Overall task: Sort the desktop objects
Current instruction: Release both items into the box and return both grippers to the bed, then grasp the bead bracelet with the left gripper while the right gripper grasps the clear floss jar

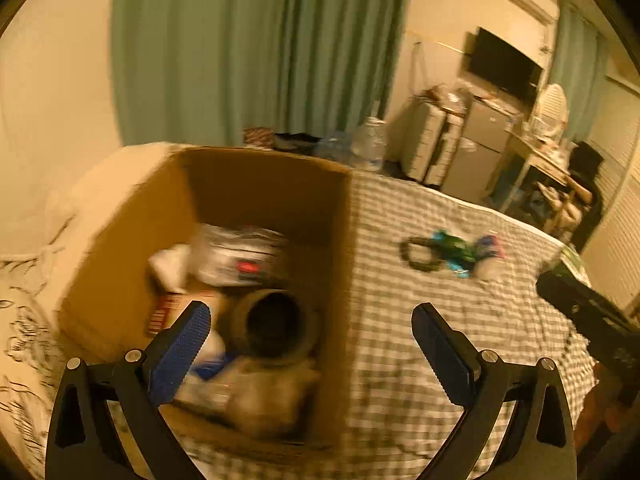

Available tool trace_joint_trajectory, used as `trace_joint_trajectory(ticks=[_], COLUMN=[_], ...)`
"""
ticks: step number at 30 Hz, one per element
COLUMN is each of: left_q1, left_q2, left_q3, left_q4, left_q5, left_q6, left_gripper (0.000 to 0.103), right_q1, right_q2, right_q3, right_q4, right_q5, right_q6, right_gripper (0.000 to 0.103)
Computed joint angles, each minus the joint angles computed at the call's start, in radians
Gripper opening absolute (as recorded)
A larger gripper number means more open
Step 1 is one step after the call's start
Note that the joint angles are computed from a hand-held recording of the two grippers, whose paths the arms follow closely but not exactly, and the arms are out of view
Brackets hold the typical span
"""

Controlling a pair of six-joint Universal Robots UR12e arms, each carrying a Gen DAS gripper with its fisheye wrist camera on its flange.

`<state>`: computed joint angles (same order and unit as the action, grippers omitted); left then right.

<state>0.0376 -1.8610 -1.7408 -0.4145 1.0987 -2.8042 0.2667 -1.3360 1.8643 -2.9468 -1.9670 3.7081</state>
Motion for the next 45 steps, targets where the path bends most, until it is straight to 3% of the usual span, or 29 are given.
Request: trace_joint_trajectory(ticks=[6, 12, 20, 27, 30, 33, 36, 38, 39, 40, 41, 43, 44, 45], left_q1=[-0.086, -0.172, -0.235, -0.249, -0.252, -0.260, -0.267, -0.268, -0.268, -0.267, -0.264, -0.255, -0.247, -0.241], left_q2=[0.008, -0.044, -0.186, -0.328, -0.371, -0.392, -0.400, -0.403, -0.403, -0.404, -0.404, -0.398, -0.393, -0.388], left_q3=[-0.040, -0.021, 0.107, 0.275, 0.326, 0.331, 0.336, 0.347, 0.350, 0.355, 0.358, 0.355, 0.351, 0.348], left_q4=[0.008, 0.000, 0.017, -0.055, -0.091, -0.030, -0.020, -0.036, -0.046, -0.052, -0.061, -0.067, -0.081, -0.096], left_q5=[-0.005, 0.048, 0.127, 0.126, 0.102, 0.119, 0.129, 0.128, 0.123, 0.118, 0.097, 0.063, 0.035, 0.019], left_q6=[0.027, 0.046, -0.021, -0.071, -0.052, -0.013, 0.011, 0.021, 0.033, 0.045, 0.059, 0.074, 0.086, 0.090], left_gripper=[0.103, 0.103, 0.103, 0.103, 0.103, 0.103, 0.103, 0.103, 0.103, 0.101, 0.091, 0.062, 0.054, 0.037], right_q1=[-0.043, -0.107, -0.186, -0.240, -0.256, -0.269, -0.272, -0.276, -0.273, -0.268, -0.262, -0.251, -0.246, -0.244], right_q2=[-0.097, -0.114, -0.015, 0.092, 0.120, 0.139, 0.162, 0.172, 0.171, 0.169, 0.164, 0.153, 0.144, 0.134], right_q3=[0.146, 0.211, 0.149, 0.037, 0.005, -0.019, -0.053, -0.070, -0.073, -0.075, -0.073, -0.059, -0.048, -0.036], right_q4=[-0.018, -0.070, -0.087, -0.022, -0.002, 0.011, 0.058, 0.092, 0.105, 0.117, 0.124, 0.120, 0.122, 0.122], right_q5=[-0.064, -0.010, 0.091, 0.145, 0.156, 0.185, 0.195, 0.215, 0.205, 0.193, 0.181, 0.165, 0.156, 0.158], right_q6=[0.106, 0.144, 0.057, 0.000, 0.006, 0.004, -0.030, -0.055, -0.058, -0.061, -0.070, -0.071, -0.060, -0.046], right_gripper=[0.089, 0.089, 0.089, 0.089, 0.089, 0.089, 0.089, 0.067, 0.063, 0.063, 0.063, 0.063, 0.063, 0.063])
